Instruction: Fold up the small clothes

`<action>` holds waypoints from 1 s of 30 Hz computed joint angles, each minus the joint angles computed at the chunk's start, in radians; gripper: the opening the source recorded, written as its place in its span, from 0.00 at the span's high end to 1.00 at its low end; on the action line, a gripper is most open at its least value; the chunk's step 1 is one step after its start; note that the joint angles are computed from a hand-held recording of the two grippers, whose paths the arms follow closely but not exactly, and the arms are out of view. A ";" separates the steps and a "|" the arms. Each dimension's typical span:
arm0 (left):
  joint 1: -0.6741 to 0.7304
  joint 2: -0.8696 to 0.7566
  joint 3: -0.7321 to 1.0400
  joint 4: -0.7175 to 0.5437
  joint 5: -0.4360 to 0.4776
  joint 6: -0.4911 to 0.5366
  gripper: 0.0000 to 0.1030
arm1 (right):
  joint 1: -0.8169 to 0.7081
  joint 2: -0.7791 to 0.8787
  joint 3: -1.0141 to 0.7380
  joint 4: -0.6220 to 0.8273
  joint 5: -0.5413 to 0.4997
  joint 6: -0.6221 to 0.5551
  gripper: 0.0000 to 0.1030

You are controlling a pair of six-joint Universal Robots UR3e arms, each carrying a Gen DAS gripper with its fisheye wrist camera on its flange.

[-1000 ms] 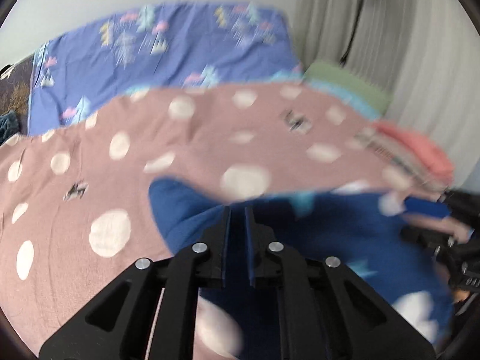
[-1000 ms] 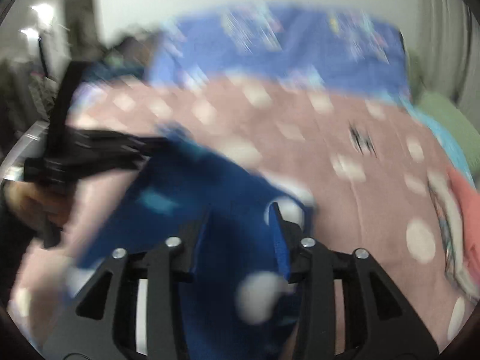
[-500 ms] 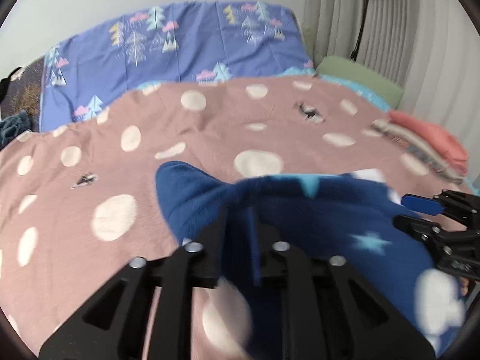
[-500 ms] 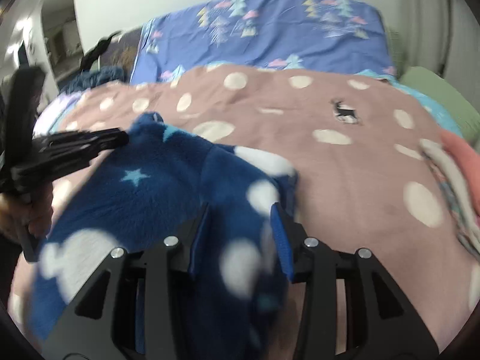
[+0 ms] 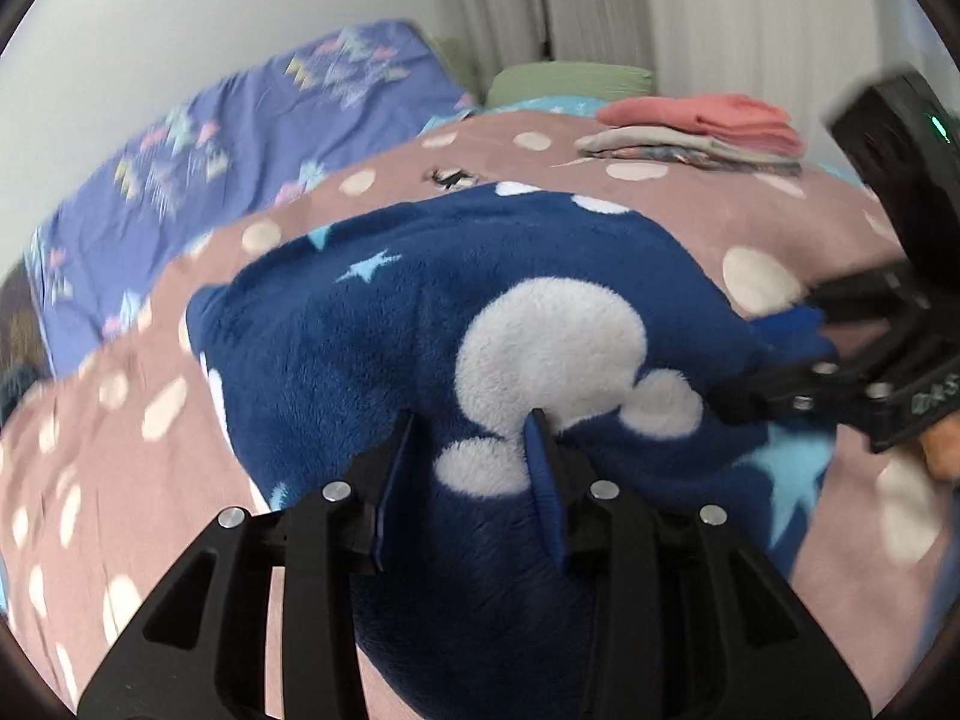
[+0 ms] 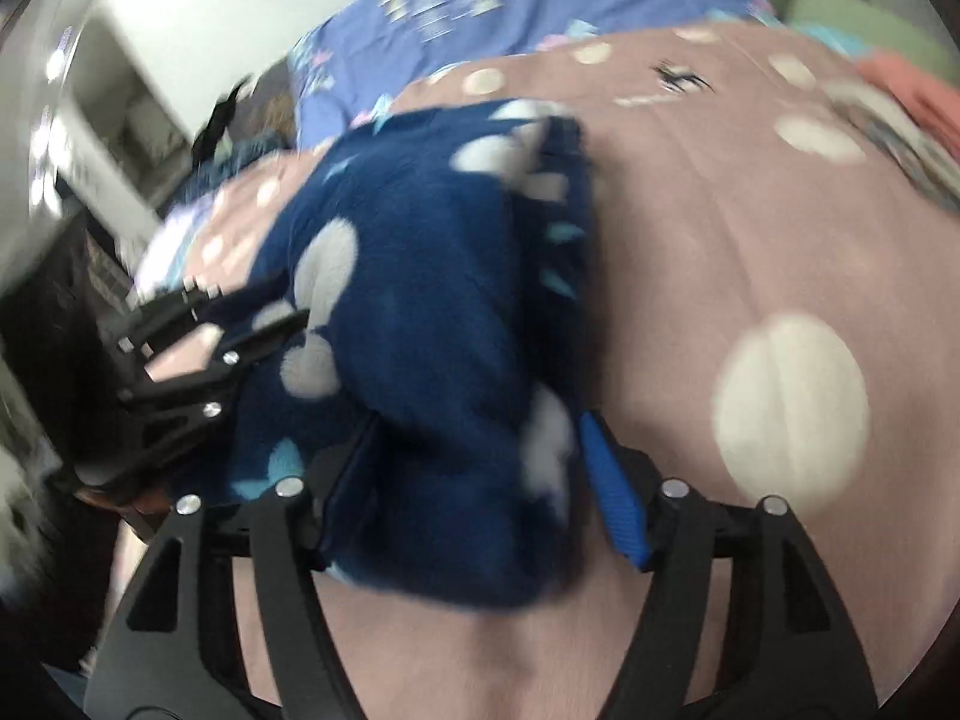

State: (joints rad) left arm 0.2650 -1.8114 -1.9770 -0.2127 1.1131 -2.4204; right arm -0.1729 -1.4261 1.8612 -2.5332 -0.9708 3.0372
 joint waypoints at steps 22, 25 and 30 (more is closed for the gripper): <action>0.073 0.010 -0.063 0.039 -0.105 -0.032 0.64 | -0.057 0.135 0.231 -0.408 0.328 0.697 0.02; 0.083 0.005 -0.063 0.037 -0.125 -0.031 0.64 | 0.008 0.172 0.214 -0.566 0.209 0.843 0.02; 0.087 0.002 -0.064 0.038 -0.135 -0.031 0.64 | 0.069 0.170 0.223 -0.650 0.077 0.869 0.09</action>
